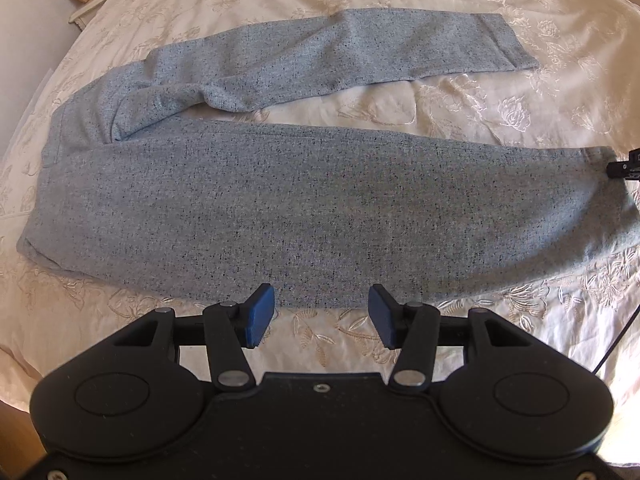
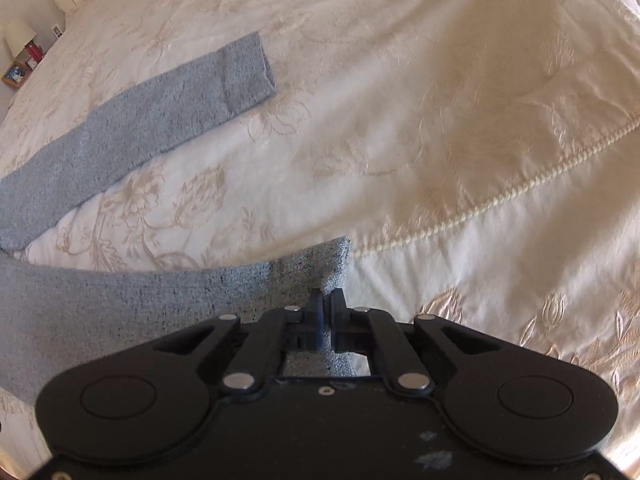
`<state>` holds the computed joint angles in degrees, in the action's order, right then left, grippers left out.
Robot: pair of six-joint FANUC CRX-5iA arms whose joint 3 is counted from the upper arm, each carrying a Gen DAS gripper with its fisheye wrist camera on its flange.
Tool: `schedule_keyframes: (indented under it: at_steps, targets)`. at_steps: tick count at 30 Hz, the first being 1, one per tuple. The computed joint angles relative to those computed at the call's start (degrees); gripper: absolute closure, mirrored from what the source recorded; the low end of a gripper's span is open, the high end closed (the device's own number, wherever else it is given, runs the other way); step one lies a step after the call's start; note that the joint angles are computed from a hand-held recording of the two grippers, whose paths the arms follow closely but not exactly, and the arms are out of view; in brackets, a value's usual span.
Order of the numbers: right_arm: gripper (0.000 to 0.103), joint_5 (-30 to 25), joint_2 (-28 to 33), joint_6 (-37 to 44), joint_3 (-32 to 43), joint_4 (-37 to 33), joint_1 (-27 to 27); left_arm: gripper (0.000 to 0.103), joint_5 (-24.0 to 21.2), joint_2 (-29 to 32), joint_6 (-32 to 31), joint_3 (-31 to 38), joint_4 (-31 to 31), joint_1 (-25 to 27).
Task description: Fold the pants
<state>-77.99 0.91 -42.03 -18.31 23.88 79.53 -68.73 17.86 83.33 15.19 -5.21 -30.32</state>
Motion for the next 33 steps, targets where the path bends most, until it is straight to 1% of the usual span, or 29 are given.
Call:
schedule_keyframes:
  at_steps: [3,4,5,7,9,10,11,13,15,16,19,20,21,22,24,26,28,29,30,31,32,33]
  targets:
    - [0.099,2.3,0.5,2.8,-0.5,-1.7,-2.8,0.045,0.3,0.4,-0.3,0.3,-0.2,-0.2]
    - [0.096,3.2,0.7,4.5,-0.4,-2.8,-3.5,0.045,0.3,0.4,-0.5,0.4,-0.4,-0.4]
    - [0.090,3.2,0.9,4.8,-0.3,-3.3,-3.6,0.045,0.4,0.4,-0.6,0.5,-0.5,-0.4]
    - [0.082,2.1,0.6,1.6,-0.8,-2.0,-2.3,0.045,1.1,0.0,-0.9,0.0,-0.4,-0.3]
    - [0.081,0.5,-0.8,-3.8,-1.6,0.0,0.8,0.045,1.7,-0.5,-1.1,-0.6,-0.4,-0.2]
    - [0.078,-0.1,-1.3,-5.9,-1.8,0.8,2.2,0.045,1.7,-0.5,-1.1,-0.8,-0.4,-0.1]
    - [0.073,-0.2,-1.9,-7.5,-2.2,1.4,3.5,0.045,1.8,-0.6,-1.3,-1.1,-0.1,0.1]
    - [0.071,-0.1,-2.4,-6.9,-2.5,1.2,4.6,0.045,1.8,-0.5,-1.4,-1.5,0.2,0.2]
    - [0.068,-0.3,-2.1,-4.4,-2.2,-0.2,4.0,0.045,1.2,0.0,-1.4,-1.3,-0.5,-0.1]
    - [0.065,1.0,-2.4,-4.1,-3.0,-0.4,3.3,0.045,1.4,0.1,-1.5,-1.3,-0.6,-0.1]
    - [0.064,6.3,-3.6,-3.9,-5.4,-1.6,0.9,0.045,2.4,-0.1,-1.7,-1.8,-1.7,-0.6]
    - [0.068,7.5,-3.4,-2.3,-5.2,-2.7,-0.1,0.045,2.6,-0.1,-1.7,-1.8,-2.0,-0.7]
    - [0.077,7.9,-3.0,-0.4,-4.7,-3.2,-1.1,0.045,2.8,-0.3,-1.6,-2.0,-2.2,-0.7]
    - [0.098,7.8,-2.3,1.7,-4.0,-3.2,-2.0,0.045,3.1,-0.4,-1.5,-2.2,-2.2,-0.7]
    - [0.099,5.5,-1.2,1.4,-2.9,-2.7,-3.2,0.045,3.9,-0.7,-1.3,-2.7,-2.2,-0.5]
    - [0.099,5.2,-1.2,-0.6,-3.1,-3.3,-4.2,0.045,4.2,-0.7,-1.2,-3.0,-2.6,-0.5]
    - [0.098,5.1,-0.8,-0.6,-3.0,-3.7,-4.6,0.045,3.7,-0.5,-1.0,-2.7,-3.3,-0.6]
    - [0.092,4.1,-0.5,-0.6,-2.5,-3.5,-4.0,0.045,3.8,-0.6,-1.0,-2.8,-3.6,-0.6]
    - [0.089,2.5,-0.3,-1.3,-1.9,-3.3,-3.1,0.045,4.0,-0.7,-0.9,-3.0,-3.5,-0.5]
    - [0.072,1.4,-0.7,-3.1,-1.6,-3.1,-1.7,0.045,4.1,-0.8,-0.8,-3.1,-3.6,-0.4]
    - [0.063,0.7,-1.3,-5.4,-1.7,-2.9,-0.3,0.045,4.1,-0.9,-0.6,-3.2,-3.6,-0.3]
    - [0.064,-0.2,-1.7,-7.7,-1.7,-2.8,1.2,0.045,4.1,-0.9,-0.5,-3.3,-3.5,-0.1]
